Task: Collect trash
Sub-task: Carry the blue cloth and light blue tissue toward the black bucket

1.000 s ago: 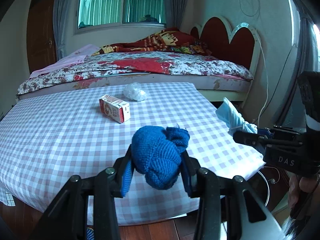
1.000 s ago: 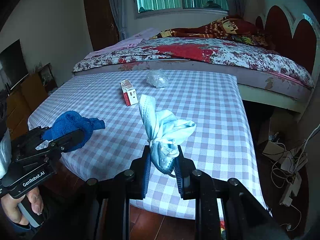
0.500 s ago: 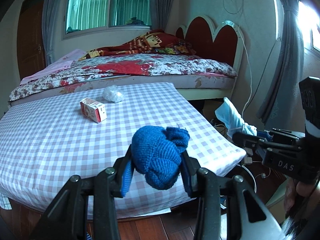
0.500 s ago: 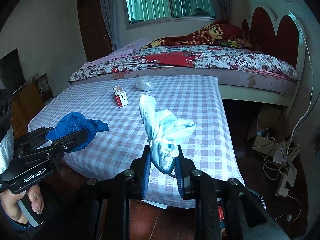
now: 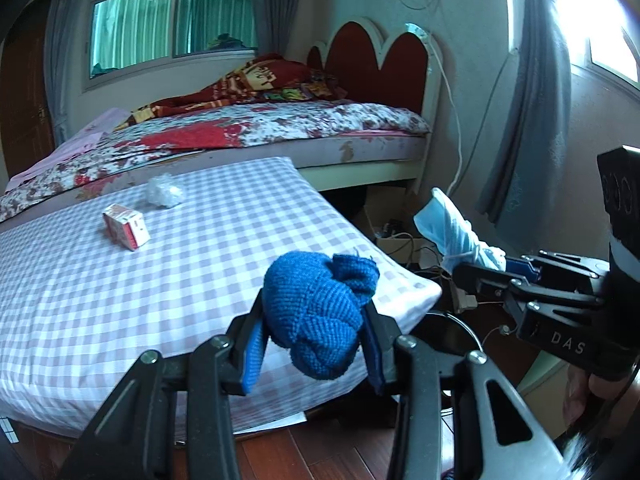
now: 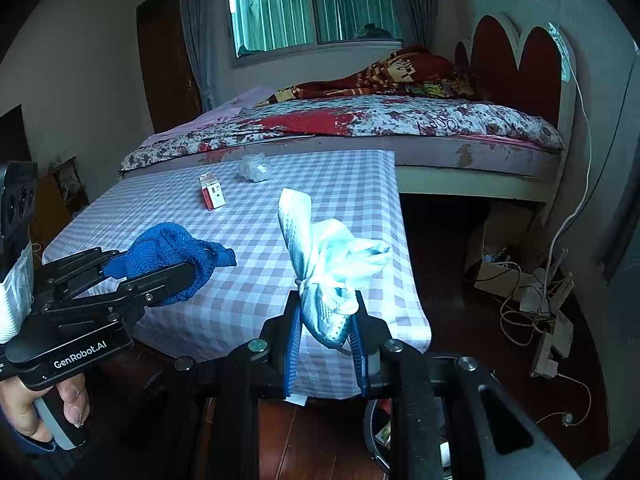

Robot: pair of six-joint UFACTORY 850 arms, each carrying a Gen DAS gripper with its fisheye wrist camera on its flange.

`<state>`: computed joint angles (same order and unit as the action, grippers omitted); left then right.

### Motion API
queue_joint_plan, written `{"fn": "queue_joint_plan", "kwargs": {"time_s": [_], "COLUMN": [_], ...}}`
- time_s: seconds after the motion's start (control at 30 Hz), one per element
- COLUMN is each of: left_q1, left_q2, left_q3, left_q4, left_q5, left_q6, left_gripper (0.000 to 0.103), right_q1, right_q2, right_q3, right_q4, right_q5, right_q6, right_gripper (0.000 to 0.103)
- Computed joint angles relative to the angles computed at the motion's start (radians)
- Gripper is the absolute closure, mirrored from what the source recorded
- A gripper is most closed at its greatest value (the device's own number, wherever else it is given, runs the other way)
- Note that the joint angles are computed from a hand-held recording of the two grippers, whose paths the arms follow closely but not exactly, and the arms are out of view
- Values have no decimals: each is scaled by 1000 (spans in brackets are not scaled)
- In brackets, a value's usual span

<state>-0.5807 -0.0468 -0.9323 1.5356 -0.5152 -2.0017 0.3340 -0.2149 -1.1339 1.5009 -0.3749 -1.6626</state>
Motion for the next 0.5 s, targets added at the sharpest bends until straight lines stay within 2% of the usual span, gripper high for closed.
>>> {"fn": "queue_joint_plan", "kwargs": {"time_s": [0.5], "left_q1": [-58], "left_q2": [-123], "left_q3": [-111], "left_q4": [11], "left_q5": [104], "left_q6": [44], "left_gripper": [61], "right_q1": [-109], "right_q2": [33], "right_q3": [73], "right_q4": [-2], "right_q5": [43], "right_q6": [30], "right_gripper": [79]}}
